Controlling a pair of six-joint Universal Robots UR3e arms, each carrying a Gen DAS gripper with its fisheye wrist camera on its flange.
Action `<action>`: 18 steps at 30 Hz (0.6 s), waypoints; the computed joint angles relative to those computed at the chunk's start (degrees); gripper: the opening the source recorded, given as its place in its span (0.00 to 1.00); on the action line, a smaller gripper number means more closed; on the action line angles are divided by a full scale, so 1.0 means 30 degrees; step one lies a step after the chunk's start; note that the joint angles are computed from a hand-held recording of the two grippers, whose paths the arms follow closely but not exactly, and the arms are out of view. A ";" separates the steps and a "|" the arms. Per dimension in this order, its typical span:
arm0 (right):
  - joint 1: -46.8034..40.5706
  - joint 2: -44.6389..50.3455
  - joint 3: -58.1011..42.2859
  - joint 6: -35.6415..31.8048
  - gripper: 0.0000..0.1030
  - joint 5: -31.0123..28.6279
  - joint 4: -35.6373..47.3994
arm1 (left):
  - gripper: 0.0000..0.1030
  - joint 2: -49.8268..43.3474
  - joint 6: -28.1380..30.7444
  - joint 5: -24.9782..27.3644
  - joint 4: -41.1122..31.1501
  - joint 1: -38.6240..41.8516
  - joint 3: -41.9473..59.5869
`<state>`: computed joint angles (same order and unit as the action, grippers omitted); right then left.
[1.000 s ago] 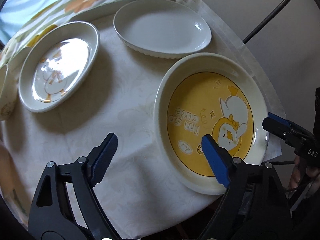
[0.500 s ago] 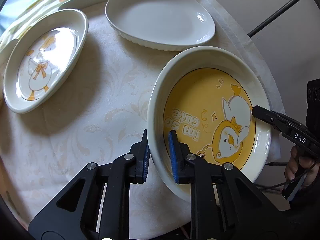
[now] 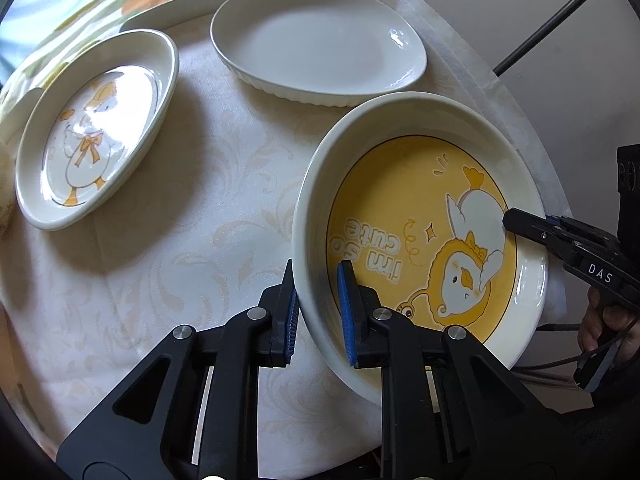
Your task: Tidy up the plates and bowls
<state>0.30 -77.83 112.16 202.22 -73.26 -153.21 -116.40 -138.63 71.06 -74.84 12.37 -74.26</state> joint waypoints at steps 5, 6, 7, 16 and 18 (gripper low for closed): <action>0.0014 0.0018 -0.0692 -0.0634 0.14 0.0092 0.0754 | 0.15 0.1010 -0.0001 -0.0235 -0.0417 0.0412 -0.0458; -0.0013 0.0014 -0.0899 -0.0886 0.14 0.0164 0.1056 | 0.15 0.1283 0.0034 -0.0290 -0.0431 0.0608 -0.0684; 0.0035 0.0033 -0.1187 -0.1076 0.14 0.0224 0.1364 | 0.15 0.1431 0.0133 -0.0386 -0.0406 0.0895 -0.0818; 0.1958 0.1907 -0.7007 -0.2574 0.14 0.0537 0.5271 | 0.15 0.4069 0.0534 -0.1205 -0.1720 0.4470 -0.1318; 0.2715 0.2911 -0.9075 -0.2730 0.14 0.0565 0.6286 | 0.15 0.4571 0.0768 -0.1402 -0.2176 0.5589 -0.1269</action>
